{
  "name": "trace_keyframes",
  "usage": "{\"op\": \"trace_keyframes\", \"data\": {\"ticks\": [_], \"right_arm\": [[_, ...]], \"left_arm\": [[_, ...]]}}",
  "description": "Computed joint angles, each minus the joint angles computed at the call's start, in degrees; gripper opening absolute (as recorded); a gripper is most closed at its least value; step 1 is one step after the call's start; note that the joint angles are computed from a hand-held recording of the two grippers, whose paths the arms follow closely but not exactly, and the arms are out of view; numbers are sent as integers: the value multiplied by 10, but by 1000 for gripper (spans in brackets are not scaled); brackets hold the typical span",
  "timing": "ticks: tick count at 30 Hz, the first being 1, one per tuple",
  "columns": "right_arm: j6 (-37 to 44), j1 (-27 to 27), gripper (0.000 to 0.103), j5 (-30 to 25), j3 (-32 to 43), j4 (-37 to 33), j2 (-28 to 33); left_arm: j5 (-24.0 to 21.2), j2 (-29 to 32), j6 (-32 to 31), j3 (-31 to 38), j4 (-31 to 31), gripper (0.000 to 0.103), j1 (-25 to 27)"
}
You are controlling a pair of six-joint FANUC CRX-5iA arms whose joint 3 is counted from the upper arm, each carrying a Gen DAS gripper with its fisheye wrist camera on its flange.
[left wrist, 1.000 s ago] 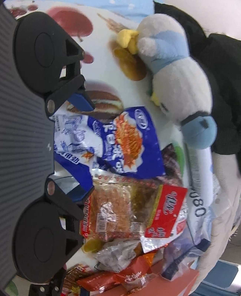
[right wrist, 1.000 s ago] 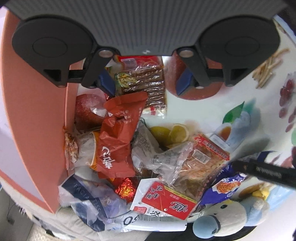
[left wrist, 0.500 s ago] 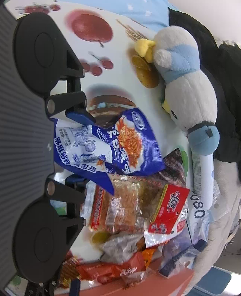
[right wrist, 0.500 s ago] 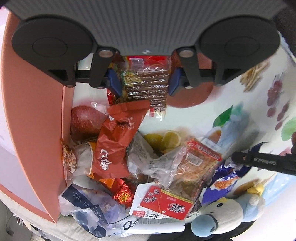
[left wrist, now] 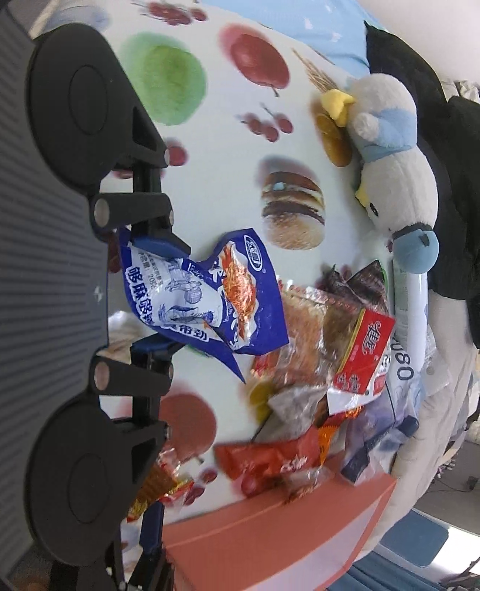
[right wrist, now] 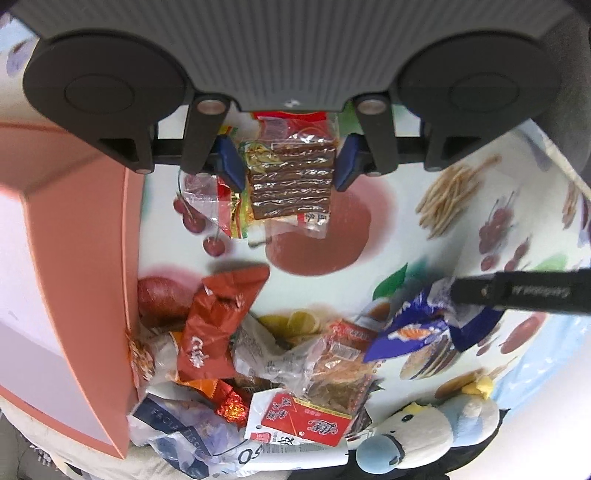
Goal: Organize snacks
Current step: 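Lift both held packets and carry them over the pink box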
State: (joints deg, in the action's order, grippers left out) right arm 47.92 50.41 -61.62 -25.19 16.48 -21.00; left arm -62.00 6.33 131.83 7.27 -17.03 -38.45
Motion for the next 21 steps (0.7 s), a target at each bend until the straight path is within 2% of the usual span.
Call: {"op": "trace_keyframes", "data": {"ticks": [11, 21], "right_arm": [[-85, 58, 54, -19, -48, 69, -63], [-170, 120, 54, -52, -61, 155, -116]], "left_arm": [[-16, -31, 68, -2, -27, 44, -59], [-40, -39, 103, 53, -72, 43, -107]]}}
